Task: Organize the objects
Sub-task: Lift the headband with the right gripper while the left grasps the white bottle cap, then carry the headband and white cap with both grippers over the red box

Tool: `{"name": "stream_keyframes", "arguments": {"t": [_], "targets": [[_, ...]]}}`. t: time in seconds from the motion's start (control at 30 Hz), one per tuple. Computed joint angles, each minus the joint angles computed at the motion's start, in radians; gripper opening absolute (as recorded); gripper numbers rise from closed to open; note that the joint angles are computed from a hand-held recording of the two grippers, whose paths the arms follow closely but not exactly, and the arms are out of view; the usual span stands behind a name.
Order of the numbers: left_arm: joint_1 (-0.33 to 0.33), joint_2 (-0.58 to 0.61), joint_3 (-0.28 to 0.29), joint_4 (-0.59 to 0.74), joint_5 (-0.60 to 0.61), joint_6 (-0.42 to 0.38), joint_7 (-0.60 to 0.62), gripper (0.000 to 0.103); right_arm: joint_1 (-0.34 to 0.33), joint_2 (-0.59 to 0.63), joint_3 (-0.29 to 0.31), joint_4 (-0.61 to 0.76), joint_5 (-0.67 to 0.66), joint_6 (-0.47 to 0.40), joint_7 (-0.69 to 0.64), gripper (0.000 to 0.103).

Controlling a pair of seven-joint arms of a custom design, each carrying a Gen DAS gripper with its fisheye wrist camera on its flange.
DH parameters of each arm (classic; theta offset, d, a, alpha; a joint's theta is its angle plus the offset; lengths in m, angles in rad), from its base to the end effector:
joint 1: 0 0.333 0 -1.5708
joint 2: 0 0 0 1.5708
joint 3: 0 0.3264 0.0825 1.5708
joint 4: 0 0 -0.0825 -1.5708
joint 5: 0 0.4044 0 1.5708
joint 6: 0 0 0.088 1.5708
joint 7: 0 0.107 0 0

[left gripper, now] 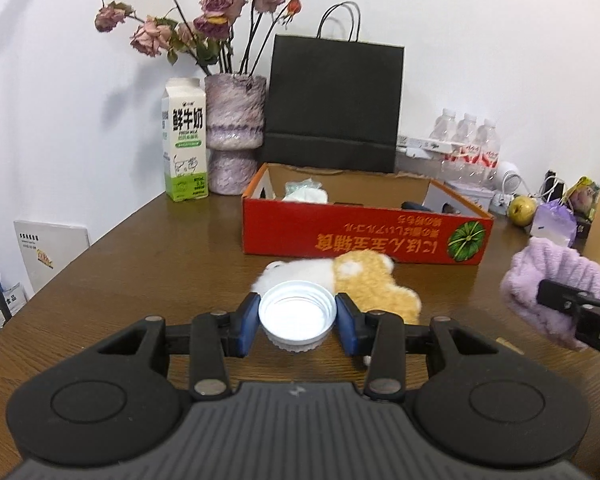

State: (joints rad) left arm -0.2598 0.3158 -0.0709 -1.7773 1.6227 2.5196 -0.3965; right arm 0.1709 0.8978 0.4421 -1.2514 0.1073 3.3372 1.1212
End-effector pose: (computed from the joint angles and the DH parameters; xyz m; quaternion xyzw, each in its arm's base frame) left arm 0.6519 -0.2290 0.4187 -0.6951 0.4610 -0.3293 0.4426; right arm 0.7503 0.3319 0.3941 -0.7066 0.3983 -0.2827 0.5119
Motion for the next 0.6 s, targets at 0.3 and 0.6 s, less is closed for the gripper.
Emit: {"name": "stream_keyframes", "arguments": {"t": [0.3, 0.6], "targets": [[-0.022, 0.011, -0.003, 0.048, 0.038, -0.025, 0.003, 0.041, -0.043, 0.004, 0.07, 0.002, -0.053, 0.0, 0.0, 0.03], [-0.03, 0.031, 0.008, 0.127, 0.046, -0.038, 0.036, 0.041, -0.051, 0.06, 0.151, 0.12, -0.034, -0.071, -0.08, 0.03]]}}
